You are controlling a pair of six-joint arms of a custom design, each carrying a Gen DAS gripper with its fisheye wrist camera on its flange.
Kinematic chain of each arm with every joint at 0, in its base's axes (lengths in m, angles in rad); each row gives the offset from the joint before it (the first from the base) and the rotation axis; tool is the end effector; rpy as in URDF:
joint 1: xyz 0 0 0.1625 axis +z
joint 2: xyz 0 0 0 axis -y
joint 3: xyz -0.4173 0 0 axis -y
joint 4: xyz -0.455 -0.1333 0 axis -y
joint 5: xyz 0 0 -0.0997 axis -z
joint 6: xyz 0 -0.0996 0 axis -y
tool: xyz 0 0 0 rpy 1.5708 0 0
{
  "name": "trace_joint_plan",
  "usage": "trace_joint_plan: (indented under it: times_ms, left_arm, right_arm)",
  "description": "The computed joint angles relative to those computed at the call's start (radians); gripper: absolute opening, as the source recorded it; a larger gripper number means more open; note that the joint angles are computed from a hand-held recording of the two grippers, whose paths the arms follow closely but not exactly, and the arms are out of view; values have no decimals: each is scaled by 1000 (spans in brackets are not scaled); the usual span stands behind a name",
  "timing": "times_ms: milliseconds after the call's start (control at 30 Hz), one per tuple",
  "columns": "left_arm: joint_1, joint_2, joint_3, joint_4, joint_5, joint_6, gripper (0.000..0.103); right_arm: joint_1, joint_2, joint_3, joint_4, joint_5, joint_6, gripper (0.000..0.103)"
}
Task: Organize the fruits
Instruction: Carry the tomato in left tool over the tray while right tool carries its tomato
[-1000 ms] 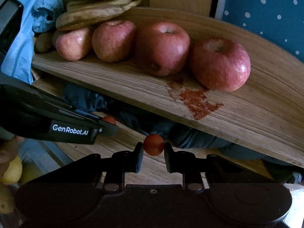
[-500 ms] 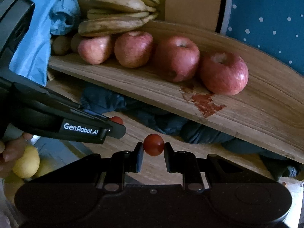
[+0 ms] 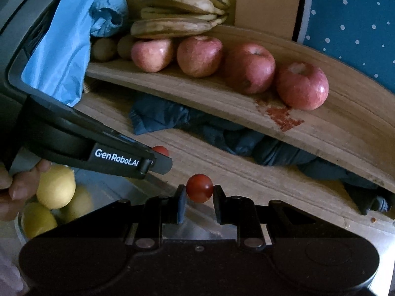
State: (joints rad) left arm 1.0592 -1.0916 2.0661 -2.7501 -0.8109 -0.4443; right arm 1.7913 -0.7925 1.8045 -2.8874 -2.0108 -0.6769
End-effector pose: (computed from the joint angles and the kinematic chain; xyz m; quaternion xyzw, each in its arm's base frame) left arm -0.0982 -0.5873 0.1059 -0.0068 0.9246 -0.2540 0.2839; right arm 0.2322 -0.6206 0.0178 0.3886 -0.8835 0.0954 0.2436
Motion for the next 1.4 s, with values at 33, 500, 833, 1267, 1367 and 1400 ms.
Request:
trace_joint_plan:
  times_ms: [33,500,833,1267,1367,1400]
  left_arm:
    - [-2,-4,3,5,0,-3,24]
    - [-29,-49,59,65,10,-65,24]
    - [-37,-69,78,97,8,-95,24]
    - [-41,-94,91,151,12,-137,24]
    - [-43,-101,95,166,15,-150,24]
    - [-43,-104,96,170,15,-155,24]
  right_arm:
    - [1,-3,6,-1,1,-1,25]
    - [8,-45,72,13,6,11,25]
    - [13,-58,100,18,10,21,25]
    - [11,-57,102,58,11,25,25]
    - [12,-56,101,71,16,21,25]
    - [12,-56,100,75,18,20,25]
